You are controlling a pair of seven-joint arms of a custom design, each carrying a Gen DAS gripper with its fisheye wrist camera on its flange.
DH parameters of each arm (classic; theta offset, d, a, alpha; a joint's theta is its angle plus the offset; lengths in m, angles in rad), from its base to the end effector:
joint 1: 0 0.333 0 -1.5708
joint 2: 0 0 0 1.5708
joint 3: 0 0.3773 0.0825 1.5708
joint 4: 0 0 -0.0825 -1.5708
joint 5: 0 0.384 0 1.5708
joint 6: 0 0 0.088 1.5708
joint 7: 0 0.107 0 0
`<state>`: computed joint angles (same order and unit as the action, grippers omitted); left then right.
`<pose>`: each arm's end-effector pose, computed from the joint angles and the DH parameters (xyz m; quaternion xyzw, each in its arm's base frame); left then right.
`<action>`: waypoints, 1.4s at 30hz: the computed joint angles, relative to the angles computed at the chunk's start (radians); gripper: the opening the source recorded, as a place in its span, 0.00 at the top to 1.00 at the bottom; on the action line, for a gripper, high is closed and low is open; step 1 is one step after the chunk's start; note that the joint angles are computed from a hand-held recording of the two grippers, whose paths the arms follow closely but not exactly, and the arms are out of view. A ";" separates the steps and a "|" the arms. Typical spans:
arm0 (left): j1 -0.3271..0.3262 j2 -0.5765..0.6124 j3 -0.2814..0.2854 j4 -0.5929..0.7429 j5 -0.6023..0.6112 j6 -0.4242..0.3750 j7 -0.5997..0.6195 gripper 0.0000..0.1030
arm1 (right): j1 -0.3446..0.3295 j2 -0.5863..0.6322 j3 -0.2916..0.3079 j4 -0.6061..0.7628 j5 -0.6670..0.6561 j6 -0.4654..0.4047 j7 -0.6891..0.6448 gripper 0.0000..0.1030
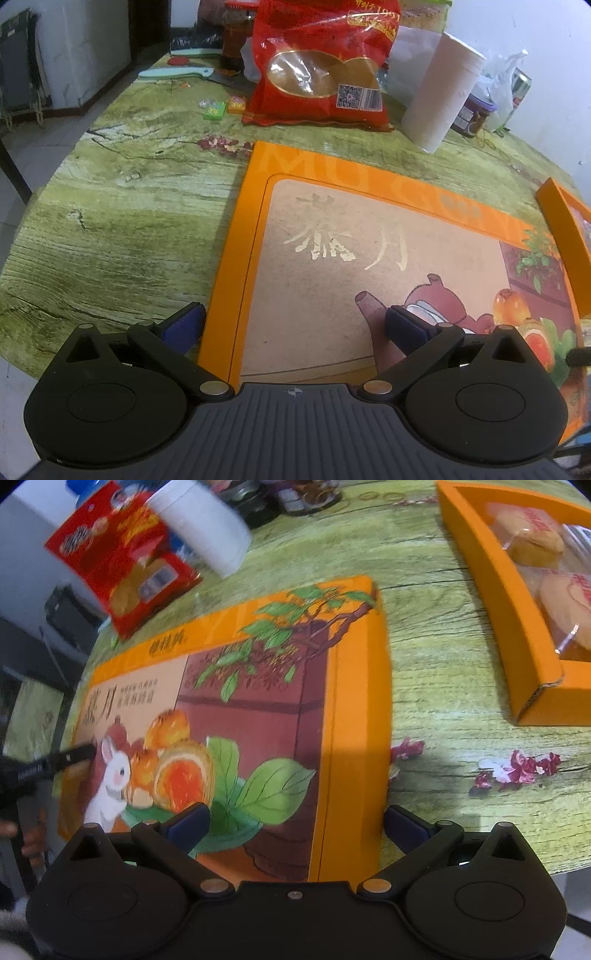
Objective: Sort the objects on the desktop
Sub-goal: 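Lower both grippers onto opposite edges of the mooncake box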
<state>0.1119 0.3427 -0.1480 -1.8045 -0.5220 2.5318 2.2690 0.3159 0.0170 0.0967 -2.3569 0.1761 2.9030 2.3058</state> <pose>0.6920 -0.0076 0.4551 -0.5542 0.7849 -0.2675 0.0727 0.5029 0.2084 0.4413 -0.4992 0.8253 -0.0125 0.2637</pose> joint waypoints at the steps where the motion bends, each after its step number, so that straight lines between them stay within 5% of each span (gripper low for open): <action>1: 0.003 0.002 -0.001 0.003 -0.004 -0.009 0.001 0.00 | -0.001 0.002 -0.003 -0.002 -0.024 0.010 0.026 0.02; 8: 0.011 -0.013 0.000 -0.017 -0.031 -0.033 -0.003 0.00 | -0.010 0.021 -0.022 0.008 -0.226 0.034 0.211 0.00; 42: 0.019 -0.097 0.039 -0.105 -0.034 -0.117 -0.011 0.00 | -0.017 0.028 -0.002 0.071 -0.162 -0.112 0.070 0.01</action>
